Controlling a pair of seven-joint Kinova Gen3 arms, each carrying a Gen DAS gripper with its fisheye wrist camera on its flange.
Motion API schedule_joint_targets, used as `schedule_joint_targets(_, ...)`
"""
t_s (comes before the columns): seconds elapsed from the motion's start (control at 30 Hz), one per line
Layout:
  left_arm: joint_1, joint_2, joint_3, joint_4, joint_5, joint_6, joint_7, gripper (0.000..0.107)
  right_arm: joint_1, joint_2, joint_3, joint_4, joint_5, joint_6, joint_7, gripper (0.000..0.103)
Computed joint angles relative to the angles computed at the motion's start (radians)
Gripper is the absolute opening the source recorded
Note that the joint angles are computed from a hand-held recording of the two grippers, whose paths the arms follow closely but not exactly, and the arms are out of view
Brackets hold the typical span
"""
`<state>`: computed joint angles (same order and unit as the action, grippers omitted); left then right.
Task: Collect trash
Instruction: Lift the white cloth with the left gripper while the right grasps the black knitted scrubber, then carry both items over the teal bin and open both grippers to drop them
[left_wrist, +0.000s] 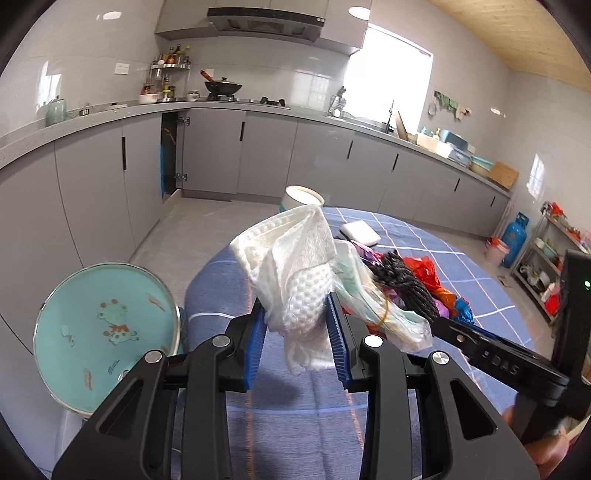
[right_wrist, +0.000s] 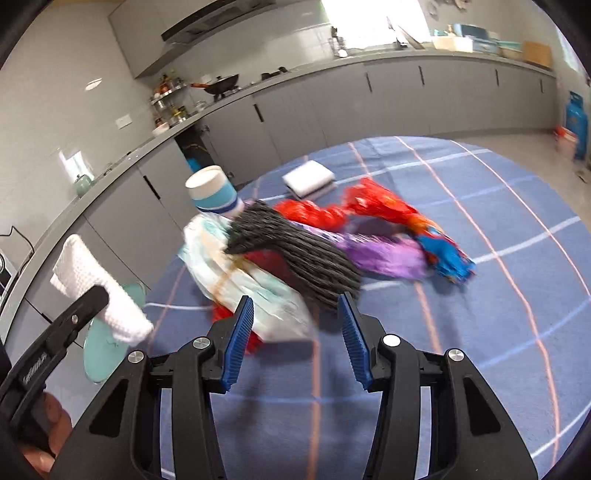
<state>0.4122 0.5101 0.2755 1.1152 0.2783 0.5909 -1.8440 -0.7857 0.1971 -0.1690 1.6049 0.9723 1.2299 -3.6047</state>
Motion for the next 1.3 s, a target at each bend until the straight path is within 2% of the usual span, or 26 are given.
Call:
schedule_joint_targets(0.07, -0.008, -0.002, -0.001, 0.002, 0.005, 0.001, 0.002, 0.032, 0.012, 0.013, -0.002, -0.020, 0.016, 0.013, 0.027, 0.049)
schedule_joint_targets(0.13, -0.018, 0.004, 0.001, -0.007, 0.013, 0.011, 0.003, 0.032, 0.003, 0.031, 0.035, -0.051, -0.002, 0.036, 0.090, 0.049)
schedule_joint_targets(0.23, -0.028, 0.009, 0.002, -0.009, 0.021, 0.013, -0.001, 0.032, 0.072, 0.030, 0.032, -0.059, -0.076, -0.023, 0.175, 0.049)
schedule_joint_targets(0.37, -0.036, 0.012, 0.002, -0.007, 0.032, 0.013, 0.004, 0.032, 0.099, 0.047, 0.055, -0.068, -0.133, -0.043, 0.235, 0.048)
schedule_joint_targets(0.43, -0.037, 0.013, -0.001, -0.011, 0.032, 0.018, 0.008, 0.032, 0.103, 0.047, 0.063, -0.059, -0.143, -0.058, 0.233, 0.040)
schedule_joint_targets(0.47, -0.039, 0.015, -0.001, -0.013, 0.033, 0.020, 0.008, 0.032, 0.106, 0.045, 0.065, -0.054, -0.150, -0.070, 0.233, 0.029)
schedule_joint_targets(0.53, -0.040, 0.019, -0.002, -0.017, 0.034, 0.027, 0.011, 0.032, 0.101, 0.035, 0.068, -0.036, -0.147, -0.083, 0.208, 0.024)
schedule_joint_targets(0.67, -0.045, 0.021, 0.000, -0.020, 0.039, 0.030, 0.010, 0.032, 0.072, 0.020, 0.059, -0.030, -0.112, -0.052, 0.157, 0.022)
schedule_joint_targets(0.8, -0.050, 0.021, 0.002, -0.019, 0.044, 0.030, 0.005, 0.032, 0.006, 0.018, 0.037, -0.054, -0.031, 0.075, 0.078, 0.022)
schedule_joint_targets(0.93, -0.057, 0.016, 0.004, -0.013, 0.051, 0.024, 0.002, 0.032, -0.027, 0.020, 0.016, -0.085, 0.022, 0.129, 0.066, 0.022)
schedule_joint_targets(1.1, -0.062, 0.005, -0.011, -0.005, 0.045, 0.020, 0.015, 0.032, -0.022, 0.052, 0.012, -0.142, 0.014, 0.055, 0.129, 0.023)
schedule_joint_targets(1.3, -0.065, -0.021, -0.044, 0.020, 0.006, 0.002, 0.046, 0.032, -0.034, 0.117, 0.044, -0.227, -0.022, -0.046, 0.216, 0.023)
